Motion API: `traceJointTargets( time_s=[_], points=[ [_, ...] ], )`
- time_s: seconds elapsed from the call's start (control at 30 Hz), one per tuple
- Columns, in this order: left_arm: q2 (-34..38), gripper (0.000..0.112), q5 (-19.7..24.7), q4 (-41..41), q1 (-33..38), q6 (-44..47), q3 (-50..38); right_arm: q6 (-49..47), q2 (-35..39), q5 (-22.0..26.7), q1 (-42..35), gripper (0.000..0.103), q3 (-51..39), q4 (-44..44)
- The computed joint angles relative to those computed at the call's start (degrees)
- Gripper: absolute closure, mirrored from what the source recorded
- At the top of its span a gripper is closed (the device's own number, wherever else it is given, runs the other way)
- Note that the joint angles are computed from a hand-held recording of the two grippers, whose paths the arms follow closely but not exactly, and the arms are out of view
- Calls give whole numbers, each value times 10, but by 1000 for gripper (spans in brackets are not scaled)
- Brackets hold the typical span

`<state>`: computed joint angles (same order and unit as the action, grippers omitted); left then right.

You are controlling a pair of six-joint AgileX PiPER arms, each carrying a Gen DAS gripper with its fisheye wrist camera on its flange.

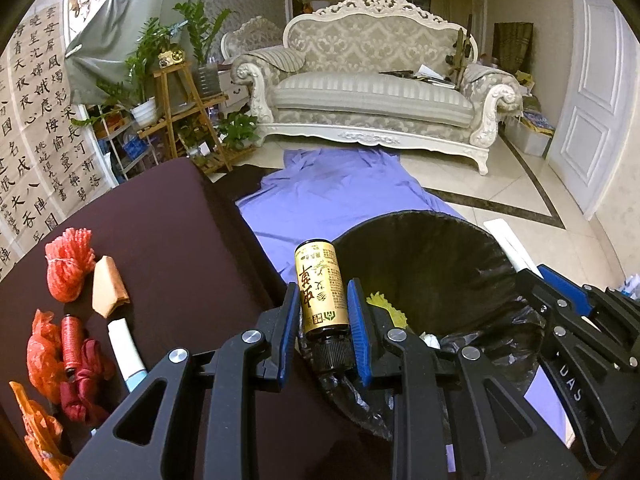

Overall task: Collect trash
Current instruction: 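Carry the bottle and white tube over the bin and open both tools, then grasp the orange plastic bag with the left tool while the right tool grasps the blue-and-white tube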

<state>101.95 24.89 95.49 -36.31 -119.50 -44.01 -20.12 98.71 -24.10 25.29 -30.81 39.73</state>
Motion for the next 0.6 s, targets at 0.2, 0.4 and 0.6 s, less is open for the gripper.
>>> traceJointTargets(
  time_s=[0.2, 0.4, 0.6],
  points=[
    [10, 87, -13, -17, 11, 24, -14, 5, 9, 3, -11, 87, -7, -7],
    [14, 84, -21, -36, 20, 50, -24, 15, 12, 3, -13, 85, -8, -18],
    [-10, 46, -10, -2, 24, 2, 2, -20, 3, -6, 1, 59, -7, 29]
  ],
)
